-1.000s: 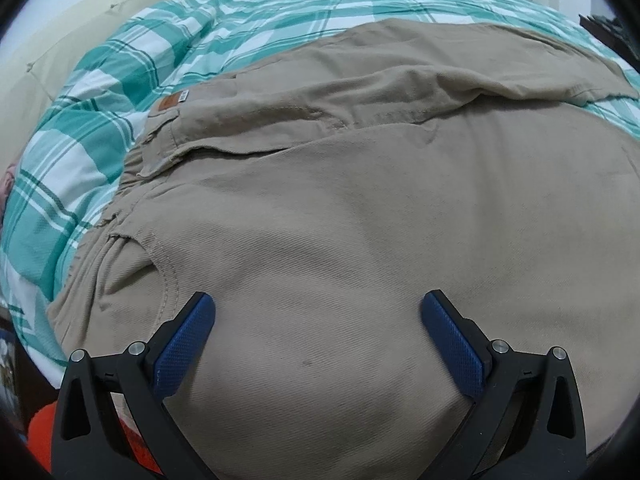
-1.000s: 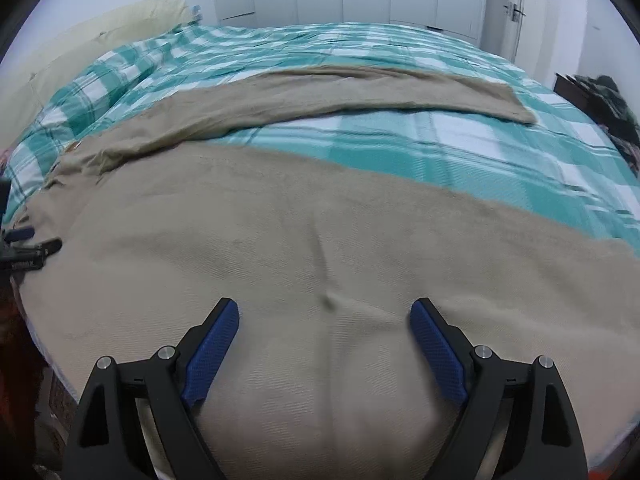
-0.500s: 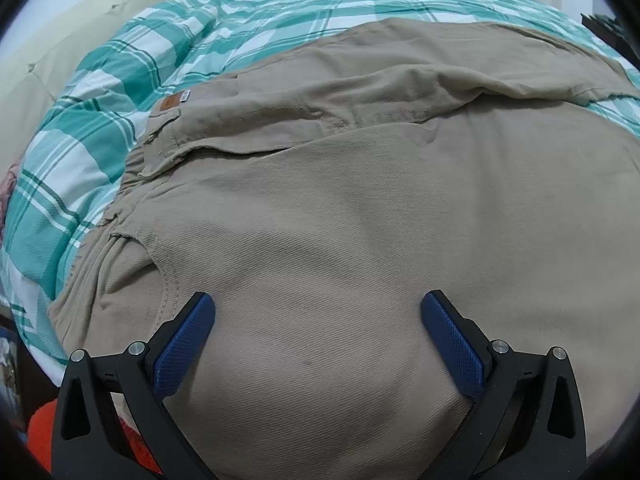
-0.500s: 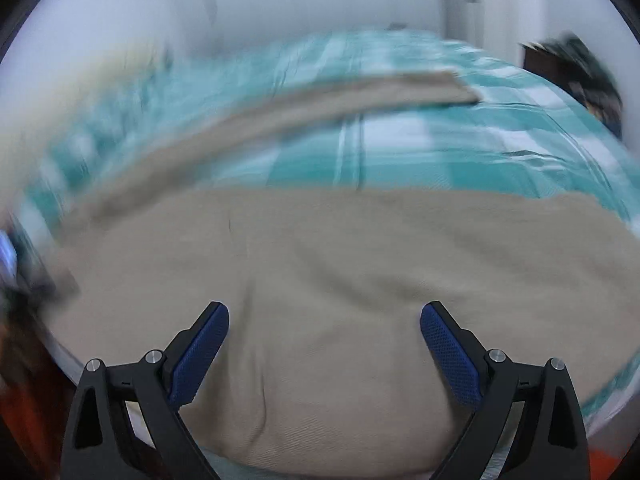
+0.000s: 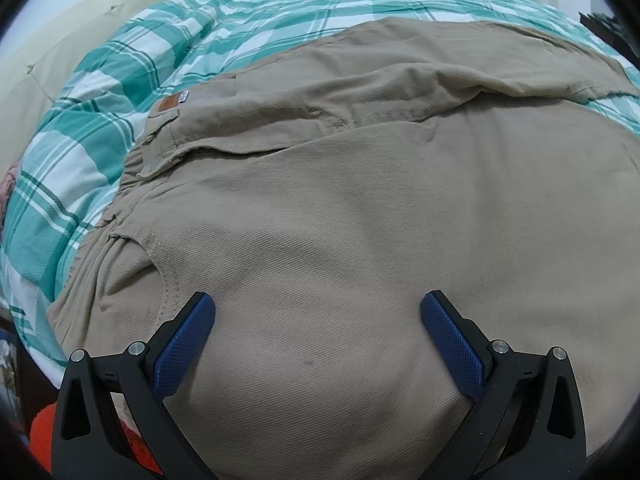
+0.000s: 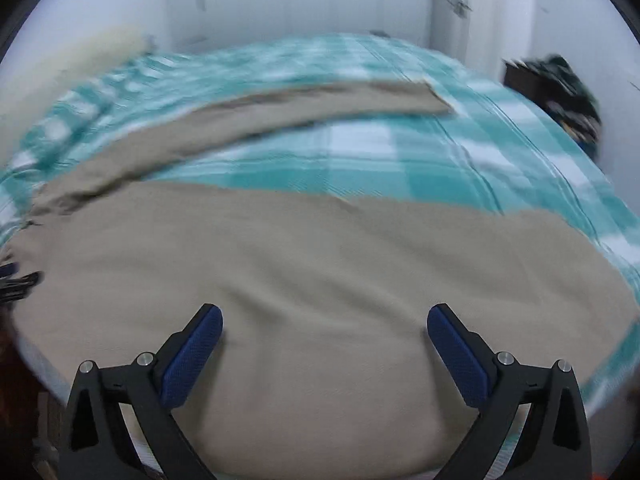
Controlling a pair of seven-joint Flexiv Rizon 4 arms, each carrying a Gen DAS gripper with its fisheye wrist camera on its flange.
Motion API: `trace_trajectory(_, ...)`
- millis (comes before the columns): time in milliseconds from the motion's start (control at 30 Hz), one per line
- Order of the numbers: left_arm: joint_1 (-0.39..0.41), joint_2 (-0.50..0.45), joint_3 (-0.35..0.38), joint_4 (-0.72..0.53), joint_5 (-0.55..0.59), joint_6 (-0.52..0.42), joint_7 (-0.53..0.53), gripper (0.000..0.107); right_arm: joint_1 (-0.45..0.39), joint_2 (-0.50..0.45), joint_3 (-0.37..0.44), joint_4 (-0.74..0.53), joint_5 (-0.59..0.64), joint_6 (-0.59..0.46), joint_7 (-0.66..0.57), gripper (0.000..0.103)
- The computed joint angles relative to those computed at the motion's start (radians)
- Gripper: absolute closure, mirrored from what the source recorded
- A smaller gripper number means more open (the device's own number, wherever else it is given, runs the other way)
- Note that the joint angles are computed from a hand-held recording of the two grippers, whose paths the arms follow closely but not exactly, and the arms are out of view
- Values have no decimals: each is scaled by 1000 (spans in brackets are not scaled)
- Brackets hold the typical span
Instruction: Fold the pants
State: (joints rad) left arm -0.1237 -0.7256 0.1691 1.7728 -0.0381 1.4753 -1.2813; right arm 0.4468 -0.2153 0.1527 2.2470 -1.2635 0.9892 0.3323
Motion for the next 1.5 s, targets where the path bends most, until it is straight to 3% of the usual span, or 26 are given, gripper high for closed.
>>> trace_trajectory(67,16,5,-16,1,0,-9,17,5,15,-52,46,-34,172,-128,-168,2)
trace_trajectory(100,24,8,-24,2,0,-15,27,5,25,-51,43,-35,249,-142,-202,2)
trace_trajectory(133,33,11,-33,3,-2,-19,36,5,26,-36,46,-26,274,-168,-178,2)
trace_trajectory(200,33,10,-32,2,-4,-21,38,5,65,2,36,-24,354,-324,-171,2)
trace_trajectory(233,27,8,-26,1,-3,-20,33,5,64,14,37,-17,361,-341,-154,2)
trace_trajectory(367,8,3,-5,-5,1,-18,15,4,58,36,39,-7,307,-314,-106,2)
trace_trajectory(433,-2,0,6,-7,4,-15,3,4,42,57,26,16,179,-217,-26,2)
trace_trajectory(500,-8,-2,13,-9,7,-12,-6,4,10,45,-6,10,26,-45,39,1)
trace_trajectory(567,-6,-1,11,-7,10,-10,-6,5,0,-23,4,-46,67,-1,-54,2)
trace_trajectory(600,-2,0,7,-5,10,-8,-5,5,6,-55,7,-71,117,-8,-124,2)
trace_trajectory(667,6,2,-1,-3,10,-4,1,5,32,-109,30,-122,256,-118,-271,2)
trace_trajectory(700,8,2,-3,-1,10,0,3,5,46,-107,9,-114,280,-119,-263,2)
trace_trajectory(733,10,1,-5,0,9,2,5,5,51,-104,14,-120,317,-166,-246,2)
trace_trajectory(767,8,2,-3,1,9,2,4,5,84,-95,2,-131,360,-278,-258,2)
trace_trajectory(833,5,1,1,0,8,1,3,5,89,-62,4,-113,370,-352,-251,2)
trace_trajectory(933,-5,0,14,-2,8,-1,-6,4,59,21,13,-35,330,-273,-128,2)
trace_trajectory(967,-14,-2,23,-5,9,-2,-13,4,39,44,7,-4,262,-186,-74,2)
trace_trajectory(1067,-27,-5,38,-9,16,-2,-29,4,7,9,3,-30,207,-60,-133,2)
trace_trajectory(1167,-17,-2,25,-7,18,0,-24,5,33,-75,1,-115,249,-74,-295,2)
trace_trajectory(1233,-7,-1,15,-4,19,3,-17,5,28,-133,11,-153,398,-96,-389,1)
trace_trajectory(1267,-6,0,13,-2,19,6,-15,5,25,-130,7,-141,404,-77,-353,1)
trace_trajectory(1333,-2,0,8,-2,16,8,-11,5,70,-102,-30,-126,418,-204,-273,2)
trace_trajectory(1367,-4,-1,10,-3,16,8,-11,5,61,-75,-27,-104,417,-218,-255,2)
trace_trajectory(1500,-26,-9,34,-12,16,3,-29,4,46,23,1,-37,379,-207,-190,2)
